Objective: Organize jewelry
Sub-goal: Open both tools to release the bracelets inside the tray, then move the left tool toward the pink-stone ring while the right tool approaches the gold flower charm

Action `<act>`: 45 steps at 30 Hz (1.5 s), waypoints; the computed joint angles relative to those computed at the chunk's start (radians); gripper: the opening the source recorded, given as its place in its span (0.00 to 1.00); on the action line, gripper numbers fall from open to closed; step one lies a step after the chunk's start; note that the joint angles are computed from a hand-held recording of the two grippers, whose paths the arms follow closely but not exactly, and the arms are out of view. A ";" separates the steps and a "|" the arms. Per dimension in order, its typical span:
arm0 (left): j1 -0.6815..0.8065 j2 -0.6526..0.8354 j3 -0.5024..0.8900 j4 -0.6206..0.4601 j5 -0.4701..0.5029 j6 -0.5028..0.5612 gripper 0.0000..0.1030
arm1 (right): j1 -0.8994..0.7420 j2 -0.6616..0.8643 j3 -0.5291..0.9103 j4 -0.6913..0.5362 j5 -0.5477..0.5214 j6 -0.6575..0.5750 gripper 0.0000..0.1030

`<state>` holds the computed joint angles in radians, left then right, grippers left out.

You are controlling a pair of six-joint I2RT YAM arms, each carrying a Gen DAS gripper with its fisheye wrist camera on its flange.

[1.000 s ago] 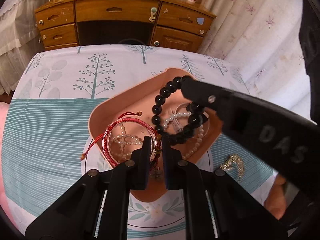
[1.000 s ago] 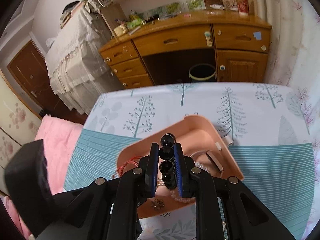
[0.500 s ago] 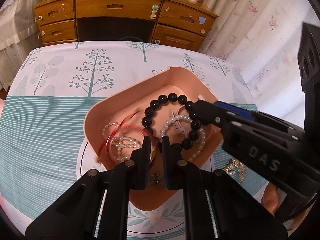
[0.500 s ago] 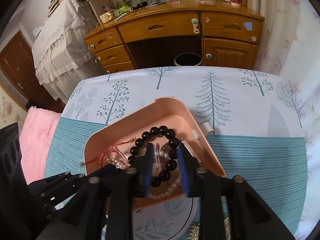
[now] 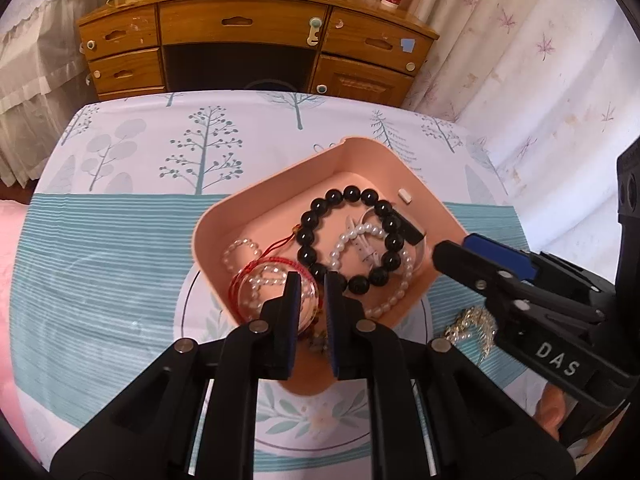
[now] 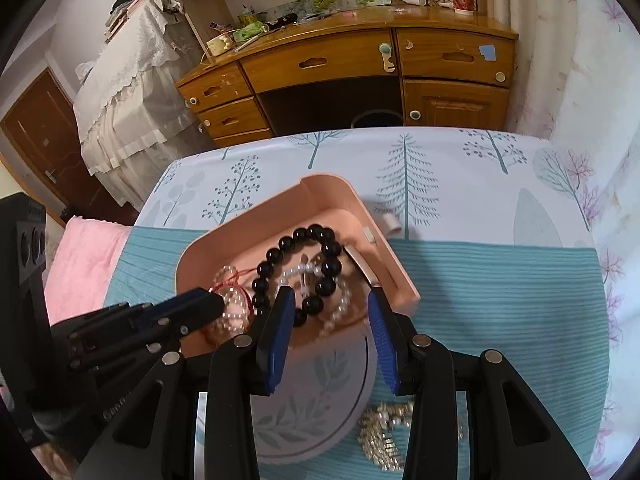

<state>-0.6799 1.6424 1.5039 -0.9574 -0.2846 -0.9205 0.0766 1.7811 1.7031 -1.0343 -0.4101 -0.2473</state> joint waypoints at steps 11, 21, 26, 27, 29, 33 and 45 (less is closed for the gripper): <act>-0.085 -0.014 0.022 -0.072 -0.024 -0.055 0.35 | -0.068 -0.090 -0.063 -0.043 -0.034 -0.064 0.37; -0.176 0.002 0.110 -0.183 -0.089 -0.111 0.44 | -0.131 -0.156 -0.076 -0.130 -0.091 -0.126 0.37; -0.249 -0.002 0.122 -0.287 -0.123 -0.193 0.45 | -0.207 -0.180 -0.093 -0.236 -0.142 -0.212 0.49; -0.275 -0.012 0.112 -0.303 -0.122 -0.216 0.45 | -0.230 -0.196 -0.107 -0.259 -0.145 -0.238 0.51; -0.320 -0.021 0.095 -0.334 -0.122 -0.265 0.45 | -0.265 -0.239 -0.152 -0.276 -0.130 -0.293 0.51; -0.422 -0.041 0.043 -0.370 -0.126 -0.362 0.45 | -0.327 -0.367 -0.297 -0.270 -0.040 -0.427 0.51; -0.642 -0.109 -0.118 -0.331 -0.115 -0.655 0.45 | -0.569 -0.541 -0.534 -0.343 -0.029 -0.718 0.51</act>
<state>-1.3222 1.5336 1.3854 -1.2887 -0.3993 -1.5753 -0.4927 1.2404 1.1691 -1.3774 -0.4391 -0.9650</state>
